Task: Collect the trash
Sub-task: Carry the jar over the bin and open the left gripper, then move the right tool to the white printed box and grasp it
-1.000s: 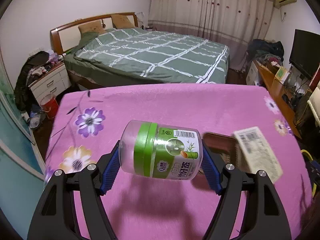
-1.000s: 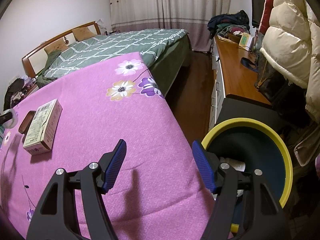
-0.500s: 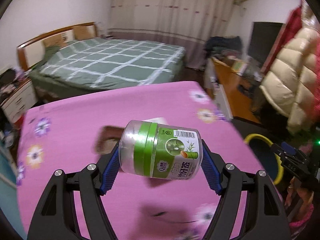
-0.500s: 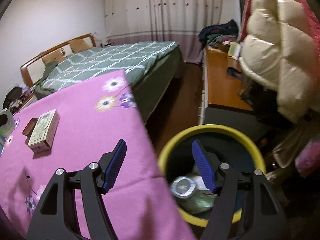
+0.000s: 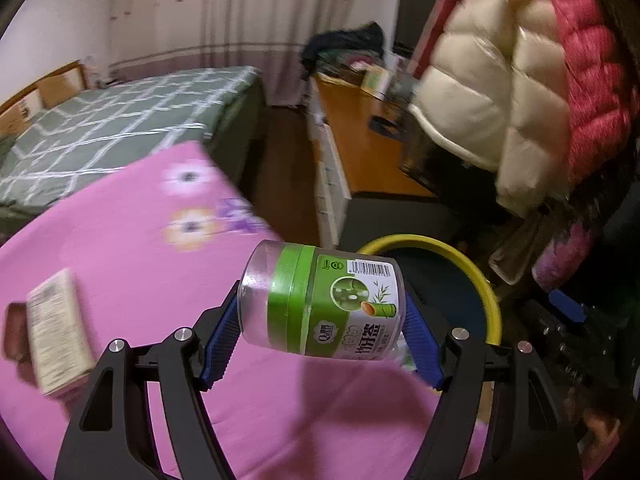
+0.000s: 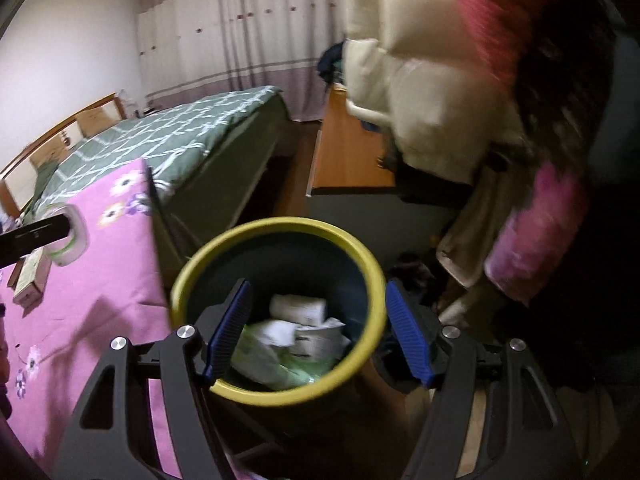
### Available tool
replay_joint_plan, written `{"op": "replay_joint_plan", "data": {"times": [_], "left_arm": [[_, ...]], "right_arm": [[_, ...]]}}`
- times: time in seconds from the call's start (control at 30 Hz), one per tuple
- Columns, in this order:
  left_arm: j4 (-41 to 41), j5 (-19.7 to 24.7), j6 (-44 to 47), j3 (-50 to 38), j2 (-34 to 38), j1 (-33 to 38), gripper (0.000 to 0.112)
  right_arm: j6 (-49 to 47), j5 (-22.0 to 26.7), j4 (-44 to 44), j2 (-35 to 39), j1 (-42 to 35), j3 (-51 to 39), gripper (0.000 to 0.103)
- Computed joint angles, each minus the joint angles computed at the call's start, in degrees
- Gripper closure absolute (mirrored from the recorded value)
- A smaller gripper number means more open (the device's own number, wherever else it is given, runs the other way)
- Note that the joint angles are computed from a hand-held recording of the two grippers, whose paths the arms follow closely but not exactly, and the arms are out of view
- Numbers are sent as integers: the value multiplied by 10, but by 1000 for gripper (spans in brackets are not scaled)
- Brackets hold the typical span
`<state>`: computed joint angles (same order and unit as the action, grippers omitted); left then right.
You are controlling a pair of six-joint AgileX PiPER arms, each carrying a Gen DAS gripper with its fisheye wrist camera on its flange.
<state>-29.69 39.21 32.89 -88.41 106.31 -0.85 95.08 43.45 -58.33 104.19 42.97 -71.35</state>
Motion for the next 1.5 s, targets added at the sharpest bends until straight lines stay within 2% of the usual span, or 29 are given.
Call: {"op": "replay_joint_plan", "data": {"times": [0.13,0.23,0.4,0.43,0.47,0.5,0.53,0.67,0.77,0.97,1.1,1.17,1.3,1.4,1.5], "left_arm": [[59,6,-64,-59,51,-77,40],[92,33,-99,-127,106,-111,40],[140,53,-140,-186,159,-150,40],[150,71,-152,-216,180,-159,40],[151,81,-155,-229,191,-161,38],[158,90,-166,-248,205,-166,26],[167,81,-176,-250,208,-169,20],[161,61,-172,-217,181,-163,20],[143,13,-144,-127,108,-140,20],[49,-58,-48,58,-50,-28,19],[-17,-102,30,165,-137,83,19],[-61,-117,78,208,-172,162,18],[-147,-108,172,237,-187,306,18],[-182,-117,218,237,-167,409,18],[-217,-115,257,226,-136,482,18]], "right_arm": [[28,-18,-11,-18,-17,42,37],[58,-33,-27,-35,-32,77,37],[97,-39,-47,-54,-45,113,37],[100,-38,-47,-57,-48,117,37],[101,-37,-46,-60,-49,120,37],[101,-35,-46,-62,-50,122,37],[107,-31,-49,-67,-49,127,37],[113,-26,-57,-76,-46,133,33],[105,-25,-56,-70,-42,122,33],[62,-35,-36,-35,-23,72,33],[16,-39,-14,-6,-2,24,33],[-16,-38,-1,15,10,-11,33],[-89,-27,32,66,36,-102,33],[-143,-17,59,100,53,-167,33],[-211,2,91,146,73,-255,33]]}}
